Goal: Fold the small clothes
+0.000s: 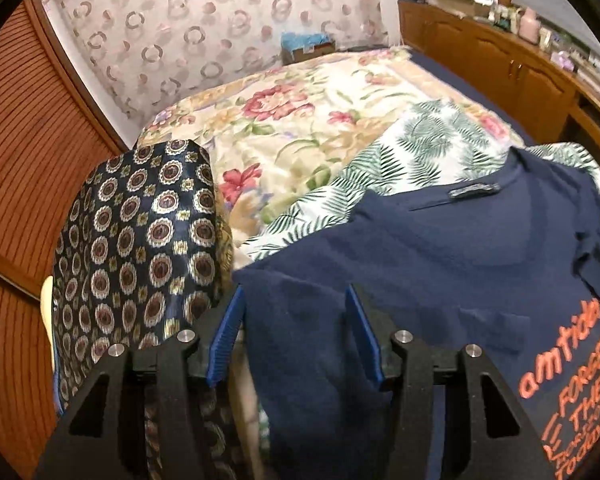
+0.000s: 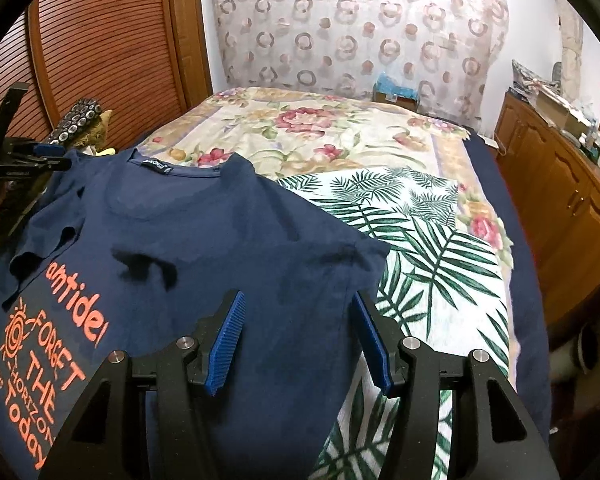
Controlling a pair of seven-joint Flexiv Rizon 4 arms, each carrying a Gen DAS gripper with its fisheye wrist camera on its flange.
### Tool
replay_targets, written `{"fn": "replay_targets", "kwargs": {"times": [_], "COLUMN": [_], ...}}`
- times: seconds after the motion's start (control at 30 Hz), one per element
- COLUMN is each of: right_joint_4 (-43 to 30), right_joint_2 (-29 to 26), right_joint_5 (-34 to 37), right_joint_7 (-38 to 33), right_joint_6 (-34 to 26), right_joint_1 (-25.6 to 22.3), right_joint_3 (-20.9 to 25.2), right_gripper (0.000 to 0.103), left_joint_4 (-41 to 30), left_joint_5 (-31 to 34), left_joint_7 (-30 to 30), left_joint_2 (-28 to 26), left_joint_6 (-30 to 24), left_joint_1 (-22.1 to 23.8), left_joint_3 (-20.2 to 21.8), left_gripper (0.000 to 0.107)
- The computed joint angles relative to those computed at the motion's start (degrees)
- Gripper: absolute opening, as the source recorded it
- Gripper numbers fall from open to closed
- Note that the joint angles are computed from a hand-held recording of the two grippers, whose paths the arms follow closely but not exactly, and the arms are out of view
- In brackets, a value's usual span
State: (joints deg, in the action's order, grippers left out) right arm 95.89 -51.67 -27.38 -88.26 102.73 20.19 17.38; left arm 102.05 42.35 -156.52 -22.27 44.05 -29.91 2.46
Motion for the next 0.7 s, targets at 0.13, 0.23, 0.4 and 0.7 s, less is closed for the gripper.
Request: {"fn": "replay_targets", "kwargs": {"times": [0.13, 0.23, 0.4, 0.7], "right_joint_4": [-1.25, -1.7, -1.85, -3.35], "right_joint_2": [-1.05, -1.05, -1.09, -1.55], "right_joint_5": [-1.25, -0.58, 0.83, 1.25], "right_joint_7": [-0.96, -1.06, 0.31, 1.39], "right_joint_6": [-1.13, -0.88, -0.21, -3.06], "right_joint_1": [-2.04, -1.74, -1.32, -1.45], "right_joint_3": [2.32, 1.55, 0.6, 1.79], "right_gripper": [0.057, 0.057, 0.057, 0.057], "left_joint_4": [-2.44, -4.04, -2.28, 2.9], "left_joint_5": [-1.99, -2.41, -1.65, 9.44], "left_joint_7": [4.12, 6.43, 4.91, -9.21], "left_joint_2": [-2.09, -3.22, -2.17, 7.8], "left_joint_6": [-3.93, -6.91, -4.54, -3.58], "left_joint_1": [0.7, 0.2, -0.33, -1.87], "left_joint_3": [-0.38, -0.26, 0.54, -0.15], "left_gripper": [0.053, 0.03, 0.009, 0.008]}}
